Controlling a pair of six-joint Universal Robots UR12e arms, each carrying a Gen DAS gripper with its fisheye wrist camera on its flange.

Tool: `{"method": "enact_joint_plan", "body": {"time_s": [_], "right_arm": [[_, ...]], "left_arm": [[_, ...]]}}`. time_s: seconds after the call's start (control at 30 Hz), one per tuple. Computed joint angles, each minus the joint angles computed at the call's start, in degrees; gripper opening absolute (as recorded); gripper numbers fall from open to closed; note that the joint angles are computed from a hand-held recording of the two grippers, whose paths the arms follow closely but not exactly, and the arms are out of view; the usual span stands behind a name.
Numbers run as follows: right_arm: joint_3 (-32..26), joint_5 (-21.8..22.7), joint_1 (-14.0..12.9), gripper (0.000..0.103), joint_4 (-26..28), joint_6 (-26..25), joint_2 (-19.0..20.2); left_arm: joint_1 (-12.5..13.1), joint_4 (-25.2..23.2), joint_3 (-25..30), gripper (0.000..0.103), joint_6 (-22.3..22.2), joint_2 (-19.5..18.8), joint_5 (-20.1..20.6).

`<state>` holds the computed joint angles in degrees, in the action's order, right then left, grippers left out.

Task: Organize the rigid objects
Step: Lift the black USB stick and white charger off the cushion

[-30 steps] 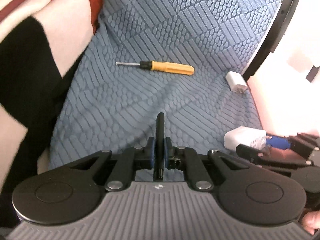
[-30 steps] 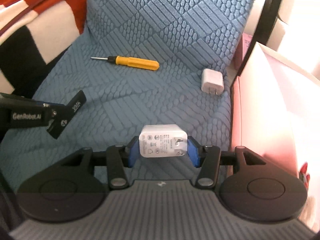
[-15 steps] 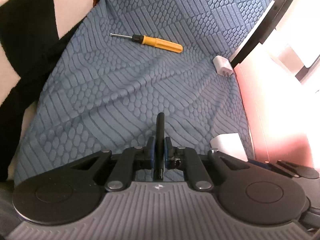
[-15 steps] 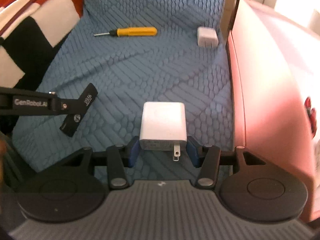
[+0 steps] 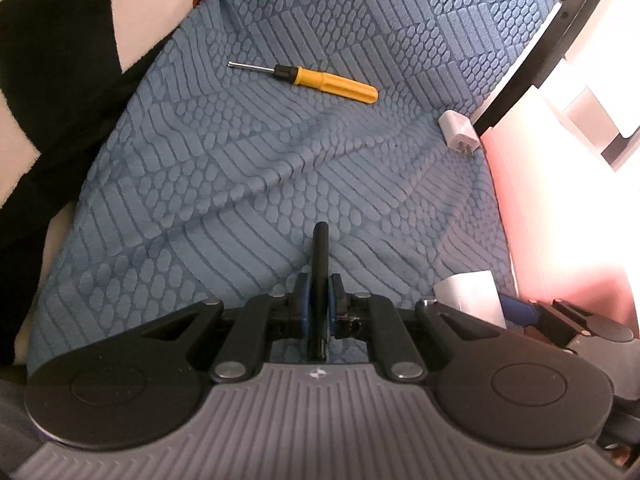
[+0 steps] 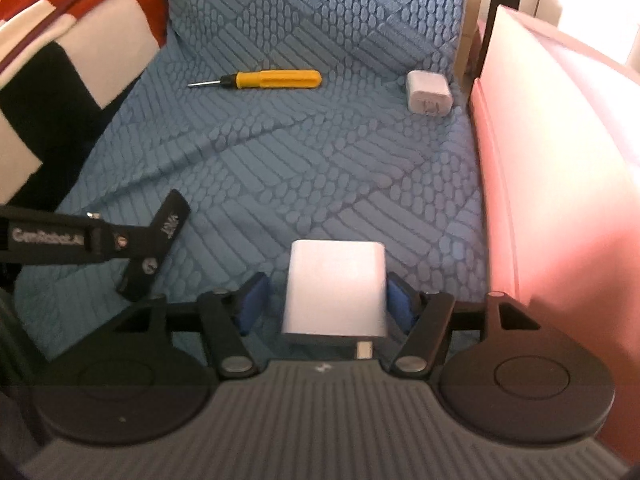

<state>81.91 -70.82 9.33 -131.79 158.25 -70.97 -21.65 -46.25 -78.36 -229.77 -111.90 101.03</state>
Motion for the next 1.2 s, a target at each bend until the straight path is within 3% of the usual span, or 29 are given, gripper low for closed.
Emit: {"method": "enact_joint_plan", "body": {"time_s": [0.07, 0.37, 0.63, 0.83, 1.2], "right_arm": [[0.3, -0.6, 0.1, 0.053, -0.8, 0.0, -0.2], [0.4, -0.8, 0.0, 0.053, -1.1, 0.8, -0.2], [0.0, -0.7, 0.0, 0.053, -0.6, 1.4, 0.0], [0.5, 0.0, -0.3, 0.053, -1.7, 3.4, -0.5], [-0.6, 3.8, -1.7, 0.053, -3.3, 3.4, -2.4]], "left_arm": [[0.1, 0.1, 0.0, 0.011, 0.3, 0.0, -0.2], [-0.4, -1.5, 1.8, 0.012, 3.1, -1.5, 1.7], [-0.4, -0.4, 1.7, 0.011, 2.1, -1.6, 2.3], [-0.5, 2.2, -0.5, 0.011, -0.1, 0.0, 1.7], [-1.6, 4.5, -0.2, 0.011, 0.9, 1.7, 4.2]]}}
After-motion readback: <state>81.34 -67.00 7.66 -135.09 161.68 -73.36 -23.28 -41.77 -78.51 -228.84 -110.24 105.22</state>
